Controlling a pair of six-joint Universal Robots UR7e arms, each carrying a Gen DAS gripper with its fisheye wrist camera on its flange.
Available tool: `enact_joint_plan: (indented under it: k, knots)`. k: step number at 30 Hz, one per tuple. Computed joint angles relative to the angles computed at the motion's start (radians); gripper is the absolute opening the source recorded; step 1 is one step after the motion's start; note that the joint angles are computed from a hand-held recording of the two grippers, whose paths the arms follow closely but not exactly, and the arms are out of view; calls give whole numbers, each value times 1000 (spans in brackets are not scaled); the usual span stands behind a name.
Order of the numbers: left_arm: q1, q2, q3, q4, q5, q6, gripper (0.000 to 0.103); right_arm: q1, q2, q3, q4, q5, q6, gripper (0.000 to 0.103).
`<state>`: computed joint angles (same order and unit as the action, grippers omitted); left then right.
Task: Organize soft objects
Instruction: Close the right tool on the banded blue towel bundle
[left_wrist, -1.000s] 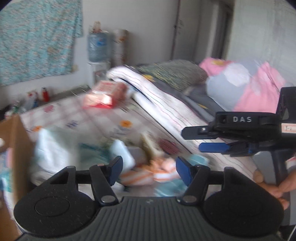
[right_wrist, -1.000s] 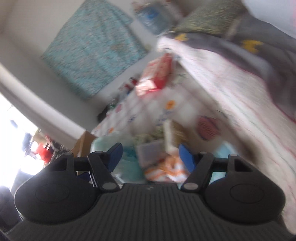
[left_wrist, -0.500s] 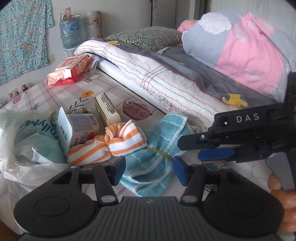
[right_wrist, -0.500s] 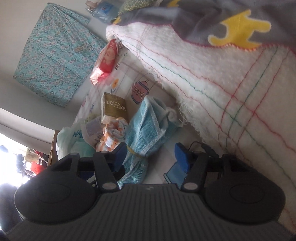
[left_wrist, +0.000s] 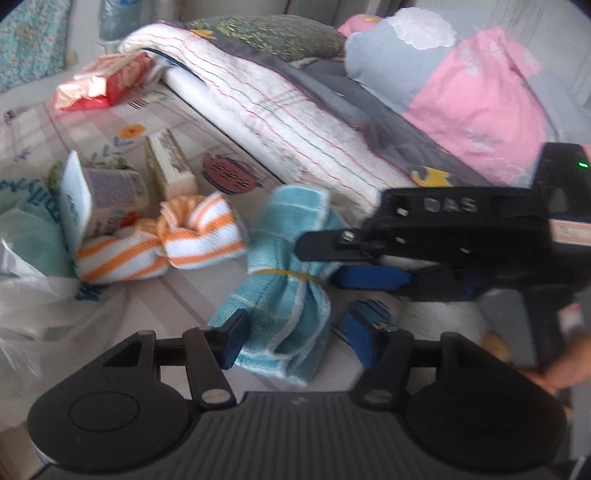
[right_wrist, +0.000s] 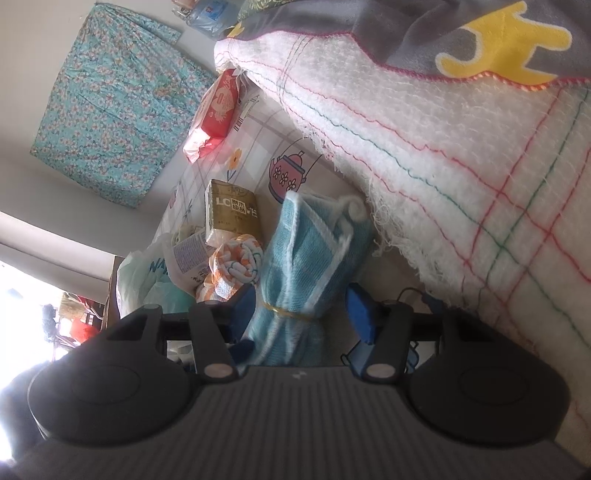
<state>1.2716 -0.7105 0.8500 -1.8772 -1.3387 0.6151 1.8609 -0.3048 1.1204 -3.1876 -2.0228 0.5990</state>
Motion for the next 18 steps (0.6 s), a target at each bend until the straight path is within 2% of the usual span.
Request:
enact_joint_plan:
  k: [2, 6, 12, 18]
  knots:
    - [0, -25, 40, -22, -6, 25, 61, 3, 6, -10, 6, -6, 0, 54]
    - [-9, -58, 115, -106, 41, 64, 65, 7, 2, -1, 5, -16, -4, 54]
    - [-3, -11, 29, -60, 27, 13, 67, 7, 3, -7, 26, -18, 0, 53]
    - [-8, 9, 33, -107, 68, 56, 67, 2, 6, -15, 39, -14, 3, 53]
